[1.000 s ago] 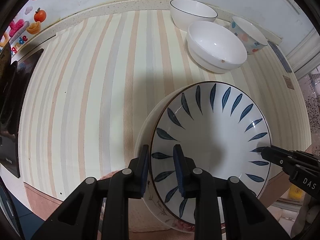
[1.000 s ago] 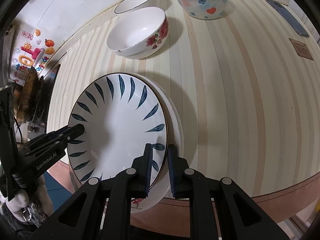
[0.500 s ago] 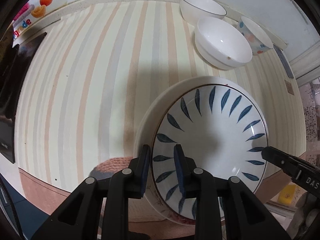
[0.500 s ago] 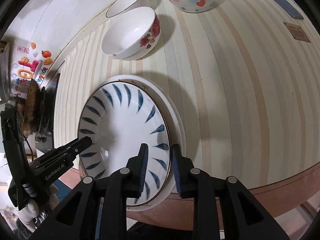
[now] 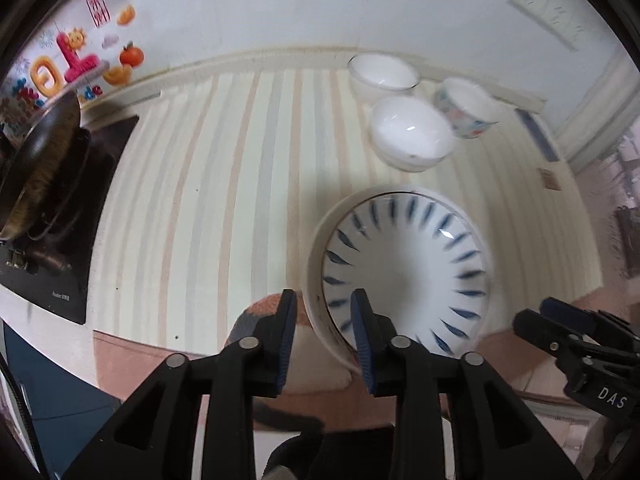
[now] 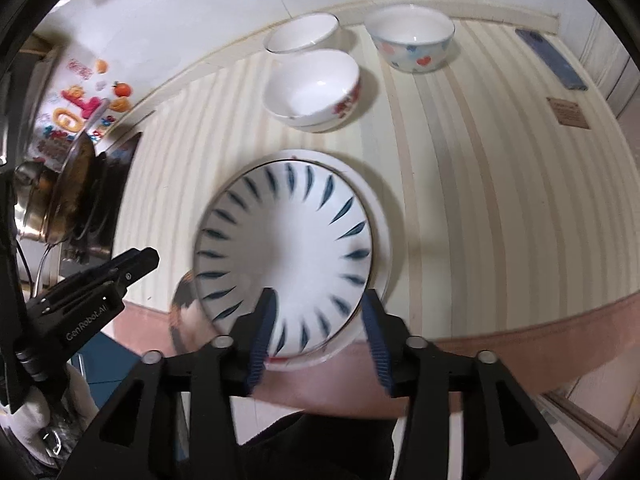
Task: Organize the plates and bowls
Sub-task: 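Lower the plate stack onto the counter and open both tools, then close the left tool on the red-flower bowl rim while the right tool grips it too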
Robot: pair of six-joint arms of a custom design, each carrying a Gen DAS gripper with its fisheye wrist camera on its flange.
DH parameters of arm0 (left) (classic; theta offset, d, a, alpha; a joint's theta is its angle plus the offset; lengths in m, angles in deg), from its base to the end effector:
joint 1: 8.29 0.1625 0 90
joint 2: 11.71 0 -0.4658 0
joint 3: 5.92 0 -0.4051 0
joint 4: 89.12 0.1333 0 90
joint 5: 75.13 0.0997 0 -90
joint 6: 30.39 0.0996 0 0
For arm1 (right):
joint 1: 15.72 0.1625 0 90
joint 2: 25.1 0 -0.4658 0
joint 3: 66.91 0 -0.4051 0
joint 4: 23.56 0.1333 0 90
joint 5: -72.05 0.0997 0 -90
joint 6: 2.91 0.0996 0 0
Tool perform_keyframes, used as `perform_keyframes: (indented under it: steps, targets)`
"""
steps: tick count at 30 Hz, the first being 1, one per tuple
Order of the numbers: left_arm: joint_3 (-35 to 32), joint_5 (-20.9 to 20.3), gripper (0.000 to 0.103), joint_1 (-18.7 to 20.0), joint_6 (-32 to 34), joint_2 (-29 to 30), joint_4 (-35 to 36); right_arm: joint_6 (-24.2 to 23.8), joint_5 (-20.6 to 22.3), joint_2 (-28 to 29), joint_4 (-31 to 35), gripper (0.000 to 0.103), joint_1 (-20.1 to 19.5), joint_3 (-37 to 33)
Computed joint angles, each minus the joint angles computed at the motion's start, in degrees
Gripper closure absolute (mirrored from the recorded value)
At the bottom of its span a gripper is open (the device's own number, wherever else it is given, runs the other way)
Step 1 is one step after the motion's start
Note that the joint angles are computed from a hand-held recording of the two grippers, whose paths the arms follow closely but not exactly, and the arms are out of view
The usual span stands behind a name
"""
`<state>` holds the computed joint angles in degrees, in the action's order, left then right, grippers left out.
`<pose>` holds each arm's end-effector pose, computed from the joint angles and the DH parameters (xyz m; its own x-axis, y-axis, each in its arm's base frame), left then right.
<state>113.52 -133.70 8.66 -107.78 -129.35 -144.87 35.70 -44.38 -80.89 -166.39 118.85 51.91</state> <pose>-0.1559 -0.2412 0.4350 -0.7450 -0.0323 -0.6663 0.2125 0.9353 -0.2830 0.4339 -0.3137 0.0812 -0.8863 -0.0974 0.4528 -0.1761 0.9751 -0.1350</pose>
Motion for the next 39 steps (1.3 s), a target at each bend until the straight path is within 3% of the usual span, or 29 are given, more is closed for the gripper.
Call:
perform_keyframes:
  steps: [3,5,6,7,8,10,17,22,26,30,34,39]
  targets:
    - [-2.4,-1.4,0.069,-5.9,-4.0,-0.7,4.9,2.4,-1.1,-1.9,1.4,0.039,3.8,-0.5]
    - [-4.2,-2.8,0.061,-10.4,-8.0,-1.1,8.9,4.3,-2.3,-3.2,3.0,0.026,6.6,-1.2]
    - [-4.7,-3.2,0.052,-11.9,-9.1,-1.3,9.6,5.2,-2.9,-3.8,3.8,0.018,8.1,-1.5]
    - [-5.3,-3.9,0.031,-14.1,-10.8,-1.4,10.8,6.0,-3.4,-4.1,4.7,0.018,9.1,-1.9]
    - [-5.8,-4.6,0.02,-16.0,-12.1,-1.6,11.9,7.3,-4.3,-4.6,6.4,0.017,10.6,-2.5]
    - [-7.1,-5.8,0.02,-20.4,-15.5,-1.8,14.5,9.5,-5.5,-5.5,9.0,0.014,12.9,-3.3]
    - [-10.2,-10.2,0.02,-29.1,-22.6,-1.6,19.4,17.1,-7.9,-7.1,18.1,0.011,19.8,-6.8]
    - [-10.8,-11.5,0.02,-31.9,-24.6,-1.3,20.1,20.7,-9.0,-8.1,22.1,0.011,22.6,-8.2]
    - [-10.9,-10.5,0.02,-30.8,-24.6,-0.5,19.4,20.8,-8.5,-9.4,21.9,0.01,22.7,-7.6]
    - [-10.6,-7.1,0.02,-27.4,-22.9,1.0,18.8,16.6,-7.7,-10.5,17.7,0.01,19.9,-5.6]
    - [-9.2,-1.4,0.02,-19.4,-18.7,3.1,15.0,10.0,-7.2,-10.5,10.6,0.01,15.0,-3.3]
    - [-6.8,7.2,0.02,-6.2,-10.7,7.2,4.8,-1.2,-3.9,-9.4,1.2,0.01,4.9,-1.5]
